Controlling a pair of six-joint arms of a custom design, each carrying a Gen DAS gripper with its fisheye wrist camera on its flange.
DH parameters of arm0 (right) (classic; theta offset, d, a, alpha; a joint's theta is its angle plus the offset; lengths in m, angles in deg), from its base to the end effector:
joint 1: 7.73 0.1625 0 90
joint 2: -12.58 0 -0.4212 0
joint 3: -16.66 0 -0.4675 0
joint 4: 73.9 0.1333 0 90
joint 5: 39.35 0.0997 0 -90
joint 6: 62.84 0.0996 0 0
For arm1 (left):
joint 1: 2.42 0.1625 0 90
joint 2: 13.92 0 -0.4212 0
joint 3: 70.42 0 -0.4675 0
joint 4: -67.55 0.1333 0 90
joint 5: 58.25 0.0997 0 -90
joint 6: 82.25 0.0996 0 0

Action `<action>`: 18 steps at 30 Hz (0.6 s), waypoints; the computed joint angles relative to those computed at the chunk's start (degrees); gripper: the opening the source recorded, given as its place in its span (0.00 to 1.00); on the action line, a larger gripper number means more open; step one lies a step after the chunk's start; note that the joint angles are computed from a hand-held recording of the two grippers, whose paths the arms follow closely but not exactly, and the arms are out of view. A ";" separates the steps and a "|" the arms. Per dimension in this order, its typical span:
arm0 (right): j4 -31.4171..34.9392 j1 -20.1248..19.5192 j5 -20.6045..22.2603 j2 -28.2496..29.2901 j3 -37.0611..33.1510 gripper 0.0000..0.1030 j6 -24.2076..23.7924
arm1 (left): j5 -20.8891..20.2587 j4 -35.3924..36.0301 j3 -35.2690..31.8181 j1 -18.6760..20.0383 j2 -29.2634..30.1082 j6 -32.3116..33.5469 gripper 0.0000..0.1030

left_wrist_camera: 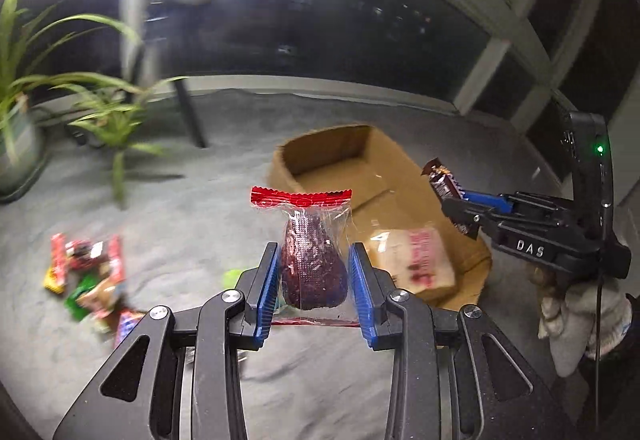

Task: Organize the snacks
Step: 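Carry both snacks to the box and release them inside with both grippers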

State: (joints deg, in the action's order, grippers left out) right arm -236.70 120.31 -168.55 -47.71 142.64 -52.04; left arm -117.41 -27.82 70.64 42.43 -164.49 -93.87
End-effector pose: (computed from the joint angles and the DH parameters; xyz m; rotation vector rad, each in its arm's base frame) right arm 0.3695 -0.3581 0.0380 0.5393 -2.4624 0.5136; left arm -0.0207 -0.2806 0.3897 0.6888 2.6250 -0.6672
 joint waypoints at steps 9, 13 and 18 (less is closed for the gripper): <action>-0.65 -2.51 0.06 -2.87 3.73 0.29 1.47 | -2.91 -6.34 3.30 -1.55 6.09 -0.43 0.32; -0.56 -2.68 -0.03 -3.34 4.31 0.29 1.75 | -2.62 -7.42 4.08 -2.68 7.58 -0.85 0.33; -0.98 -2.52 -0.13 -4.00 4.81 0.36 1.52 | -2.25 -7.07 4.41 -4.23 7.59 -1.12 0.42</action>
